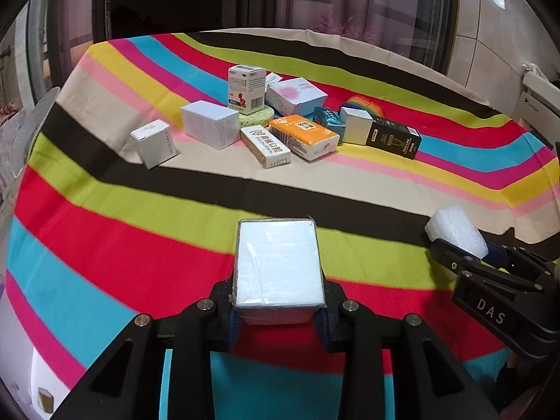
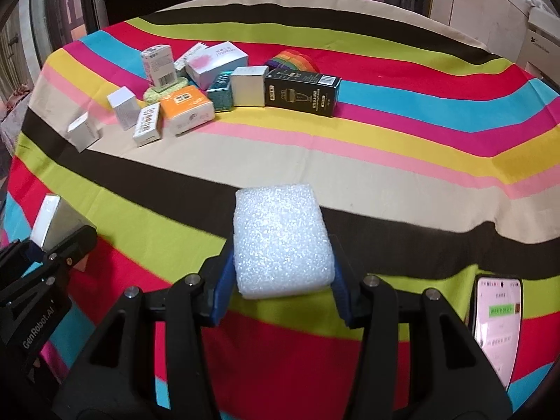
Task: Organize objects
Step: 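Carry the foam sponge and white box toward the white bin with both tools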
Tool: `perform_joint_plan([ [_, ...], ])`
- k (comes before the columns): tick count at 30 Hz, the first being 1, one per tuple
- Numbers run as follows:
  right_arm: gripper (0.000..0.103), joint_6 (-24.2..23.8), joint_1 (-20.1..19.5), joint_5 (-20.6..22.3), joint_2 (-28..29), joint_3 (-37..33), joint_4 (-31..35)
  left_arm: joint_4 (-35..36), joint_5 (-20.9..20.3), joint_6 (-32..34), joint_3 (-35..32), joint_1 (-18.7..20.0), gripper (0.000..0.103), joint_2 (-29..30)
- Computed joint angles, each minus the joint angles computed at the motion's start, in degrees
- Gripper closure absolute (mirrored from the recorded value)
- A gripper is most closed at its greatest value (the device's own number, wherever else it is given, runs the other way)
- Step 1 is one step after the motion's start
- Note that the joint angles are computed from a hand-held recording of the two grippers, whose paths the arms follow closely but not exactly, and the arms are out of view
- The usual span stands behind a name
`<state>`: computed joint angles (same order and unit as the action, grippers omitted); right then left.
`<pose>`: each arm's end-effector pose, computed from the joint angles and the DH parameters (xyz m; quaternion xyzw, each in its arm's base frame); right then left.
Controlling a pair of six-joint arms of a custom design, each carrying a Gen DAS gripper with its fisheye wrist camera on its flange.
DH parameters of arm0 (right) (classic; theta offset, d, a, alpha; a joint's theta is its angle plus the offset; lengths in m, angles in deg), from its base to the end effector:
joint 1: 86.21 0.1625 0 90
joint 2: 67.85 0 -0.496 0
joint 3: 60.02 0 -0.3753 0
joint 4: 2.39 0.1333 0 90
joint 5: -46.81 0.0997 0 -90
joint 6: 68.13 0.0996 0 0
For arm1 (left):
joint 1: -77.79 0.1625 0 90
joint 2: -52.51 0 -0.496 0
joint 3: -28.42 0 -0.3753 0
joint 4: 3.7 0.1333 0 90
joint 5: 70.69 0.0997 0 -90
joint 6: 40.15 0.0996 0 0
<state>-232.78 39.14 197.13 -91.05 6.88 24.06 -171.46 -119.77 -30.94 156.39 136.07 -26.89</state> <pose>0.4143 -0.5033 0.0184 0.0626 -0.8538 0.3466 0.3834 -0.0747 -0.4985 0.3516 0.2345 0.8803 -0.2976 0.2857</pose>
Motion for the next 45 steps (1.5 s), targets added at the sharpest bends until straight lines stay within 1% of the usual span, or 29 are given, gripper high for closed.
perform_joint_plan([
  [3, 0.051, -0.6, 0.9, -0.8, -0.4, 1.1, -1.1, 1.6, -0.3, -0.8, 1.2, -0.1, 0.068, -1.7],
  [9, 0.051, -0.7, 2.3, -1.5, -0.1, 1.7, -0.5, 3.4, 0.4, -1.7, 3.2, -0.6, 0.068, -4.5],
  [11, 0.051, -0.7, 2.7, -2.2, -0.4, 2.3, -0.9, 4.1, 0.8, -2.0, 3.6, -0.8, 0.068, -5.2],
  [13, 0.051, -0.4, 3.1, -3.9, -1.4, 3.7, -2.0, 5.0, 1.3, -2.2, 4.1, -1.1, 0.068, -6.1],
  [16, 0.051, 0.3, 3.7, -4.9, -2.1, 5.2, -2.6, 6.4, 1.7, -2.8, 4.9, -1.5, 0.068, -7.4],
  [21, 0.051, 0.7, 4.6, -5.7, -2.8, 6.4, -3.2, 9.2, 1.7, -3.9, 5.9, -2.1, 0.068, -9.9],
  [26, 0.051, 1.1, 5.4, -5.9, -2.3, 6.0, -2.2, 10.9, 2.3, -3.8, 6.9, -3.0, 0.068, -12.8],
  [30, 0.051, 1.3, 6.0, -6.5, -1.5, 5.1, -1.1, 12.1, 3.5, -3.6, 7.6, -3.1, 0.068, -15.4],
  [33, 0.051, 0.7, 6.9, -7.0, -0.4, 3.8, 0.1, 13.8, 4.0, -4.0, 7.5, -2.5, 0.068, -17.5],
  [37, 0.051, -1.1, 8.2, -8.6, 1.4, 1.5, 1.6, 15.6, 4.8, -4.0, 7.5, -1.6, 0.068, -20.4],
  [45, 0.051, -5.8, 11.6, -12.0, 6.9, -6.1, 6.3, 18.9, 7.6, -3.8, 7.6, 0.0, 0.068, -27.0],
])
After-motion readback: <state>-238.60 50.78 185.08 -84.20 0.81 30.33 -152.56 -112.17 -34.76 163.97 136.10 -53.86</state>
